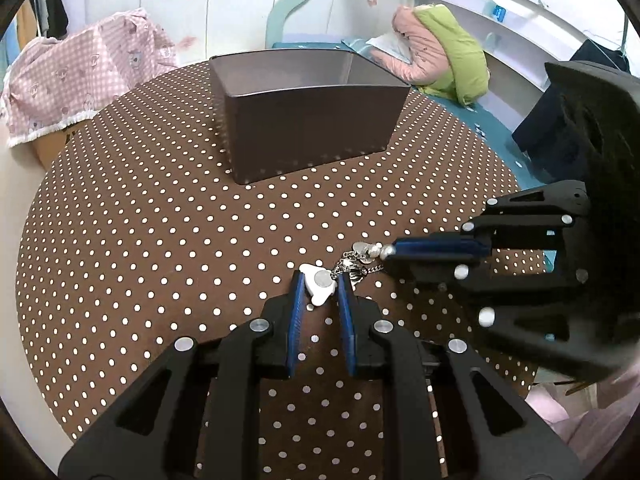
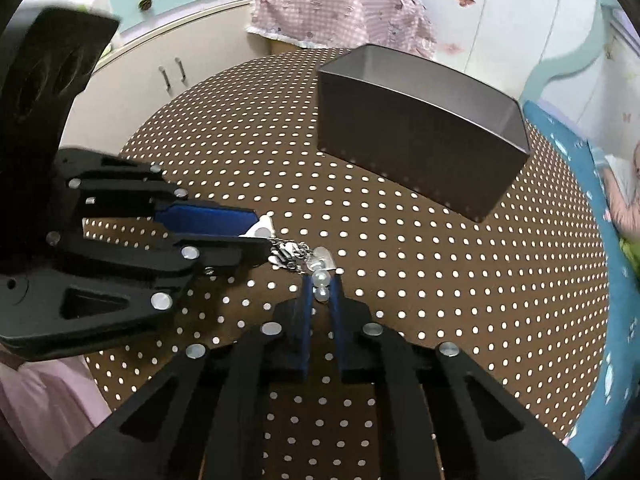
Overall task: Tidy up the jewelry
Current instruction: 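Carry the pearl chain charm into the tray with the right tool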
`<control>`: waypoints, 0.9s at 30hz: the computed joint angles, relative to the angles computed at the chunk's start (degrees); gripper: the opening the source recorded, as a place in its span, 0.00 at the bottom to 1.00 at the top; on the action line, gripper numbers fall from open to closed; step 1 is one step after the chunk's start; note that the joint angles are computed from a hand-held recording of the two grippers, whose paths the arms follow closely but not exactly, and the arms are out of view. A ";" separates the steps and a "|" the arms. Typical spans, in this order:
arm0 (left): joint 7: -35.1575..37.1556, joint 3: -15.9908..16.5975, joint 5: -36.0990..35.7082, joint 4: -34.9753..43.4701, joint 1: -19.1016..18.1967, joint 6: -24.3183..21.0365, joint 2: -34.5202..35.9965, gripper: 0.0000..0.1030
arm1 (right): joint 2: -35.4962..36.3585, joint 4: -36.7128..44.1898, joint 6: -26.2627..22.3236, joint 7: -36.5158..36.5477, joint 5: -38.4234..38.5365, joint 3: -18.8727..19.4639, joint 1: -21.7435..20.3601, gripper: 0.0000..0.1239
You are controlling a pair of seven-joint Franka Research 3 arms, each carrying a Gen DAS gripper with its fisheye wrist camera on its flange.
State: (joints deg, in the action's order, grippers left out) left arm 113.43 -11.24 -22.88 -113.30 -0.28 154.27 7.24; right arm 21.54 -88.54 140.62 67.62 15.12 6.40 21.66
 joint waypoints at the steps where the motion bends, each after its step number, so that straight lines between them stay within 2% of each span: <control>1: 0.06 -0.02 -0.11 0.18 0.02 -0.01 0.12 0.17 | 0.27 0.59 -0.20 1.89 -0.65 -0.62 0.37 0.06; 5: 0.70 -0.20 -1.48 0.12 0.17 0.56 -0.27 0.17 | -0.24 0.91 -0.18 2.20 3.17 0.28 -1.45 0.06; 8: 1.31 -0.11 -2.47 0.45 0.29 0.94 -0.50 0.12 | -1.53 -0.06 0.90 2.04 4.46 0.40 -1.85 0.06; 14: 1.85 0.12 -3.48 1.45 0.74 1.18 -0.47 0.12 | -1.85 1.58 2.77 3.07 6.08 0.12 -2.62 0.06; 17: 1.05 0.25 -1.62 2.64 0.40 0.67 0.32 0.13 | -1.14 2.97 3.48 2.29 6.78 0.30 -2.93 0.05; 21: 2.45 -0.80 -2.03 4.18 0.20 0.22 1.26 0.14 | -2.23 2.29 4.44 1.11 8.60 0.97 -3.77 0.05; 22: 3.79 -1.33 -2.87 4.76 0.23 0.13 1.55 0.16 | -2.63 2.12 5.10 1.07 8.61 0.87 -3.64 0.05; 23: 4.70 -1.68 -3.41 5.11 0.19 0.19 1.78 0.34 | -3.42 1.29 5.84 0.33 9.26 1.04 -3.85 0.05; 24: 5.20 -1.90 -3.76 5.19 0.11 0.53 1.88 0.61 | -3.68 1.27 6.42 -0.79 10.50 1.49 -4.16 0.05; 25: 7.37 -2.65 -5.83 5.14 0.27 2.00 1.96 0.67 | -4.04 1.21 6.59 -2.31 12.16 2.04 -4.66 0.05; 27: 11.79 -3.97 -10.71 6.09 1.06 1.71 2.35 0.67 | -4.16 1.61 6.75 -3.95 13.65 2.32 -4.79 0.05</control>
